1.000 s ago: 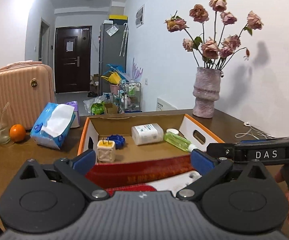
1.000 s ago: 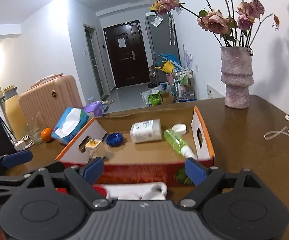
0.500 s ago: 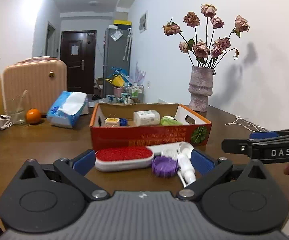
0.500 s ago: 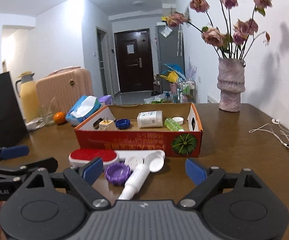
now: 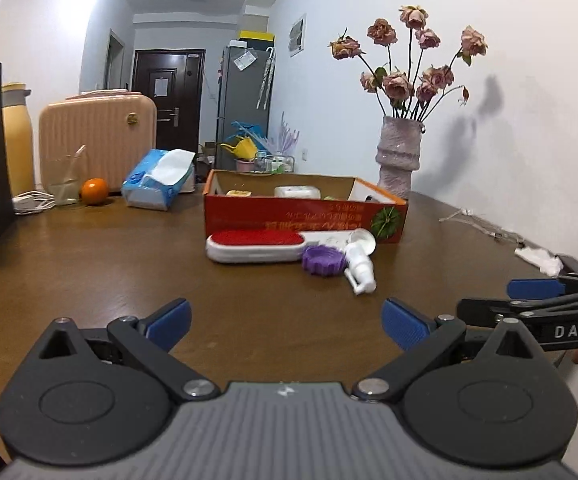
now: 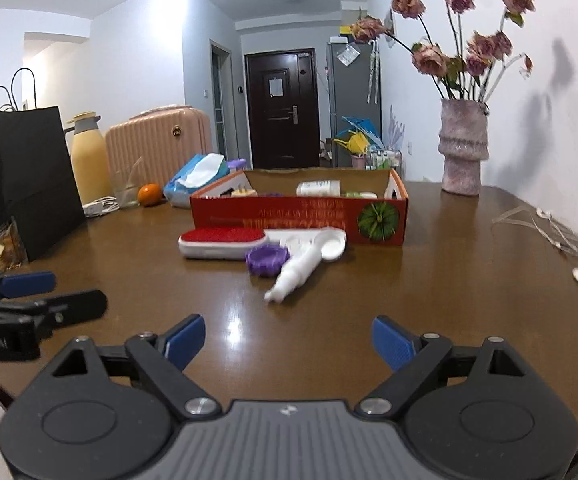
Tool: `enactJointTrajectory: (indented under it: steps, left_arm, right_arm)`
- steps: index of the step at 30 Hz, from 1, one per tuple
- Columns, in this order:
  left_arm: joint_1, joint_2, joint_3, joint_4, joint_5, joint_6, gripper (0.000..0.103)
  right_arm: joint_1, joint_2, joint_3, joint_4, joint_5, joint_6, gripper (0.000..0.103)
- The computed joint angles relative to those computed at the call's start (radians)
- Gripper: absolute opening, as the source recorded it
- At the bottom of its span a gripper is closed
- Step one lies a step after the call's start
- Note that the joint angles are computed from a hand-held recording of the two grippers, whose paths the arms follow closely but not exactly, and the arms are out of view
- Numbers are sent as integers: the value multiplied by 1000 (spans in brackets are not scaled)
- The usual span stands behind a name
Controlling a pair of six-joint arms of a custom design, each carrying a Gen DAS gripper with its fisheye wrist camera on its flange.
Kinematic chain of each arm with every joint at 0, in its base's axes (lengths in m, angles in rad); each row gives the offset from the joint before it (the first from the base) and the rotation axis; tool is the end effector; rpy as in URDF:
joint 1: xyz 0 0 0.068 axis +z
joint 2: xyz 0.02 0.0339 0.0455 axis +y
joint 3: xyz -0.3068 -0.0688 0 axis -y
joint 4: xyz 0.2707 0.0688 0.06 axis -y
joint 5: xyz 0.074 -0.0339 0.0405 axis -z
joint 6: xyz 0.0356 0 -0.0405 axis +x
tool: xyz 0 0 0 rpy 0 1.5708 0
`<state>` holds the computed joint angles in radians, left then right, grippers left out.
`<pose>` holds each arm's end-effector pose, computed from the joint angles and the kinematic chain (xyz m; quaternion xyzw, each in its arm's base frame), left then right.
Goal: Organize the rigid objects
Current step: 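Withdraw both tools from the box toward the purple cap and tube bottle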
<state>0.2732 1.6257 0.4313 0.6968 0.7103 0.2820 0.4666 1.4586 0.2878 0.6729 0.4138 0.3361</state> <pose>0.2767 0.0534 0.1419 0.1813 0.8050 -0.1561 0.5429 0.2208 0.0952 0.1415 0.0499 0.8463 0.0329 0.5294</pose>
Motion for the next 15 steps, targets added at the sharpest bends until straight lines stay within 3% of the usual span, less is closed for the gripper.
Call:
enactJointTrajectory:
  steps: [7, 15]
  left_arm:
    - [47, -4, -25, -53, 43, 93, 103]
    - [-31, 60, 39, -65, -21, 69, 103]
  right_arm:
    - [25, 1, -92, 80, -13, 78, 91]
    - [-7, 74, -24, 74, -65, 48, 89]
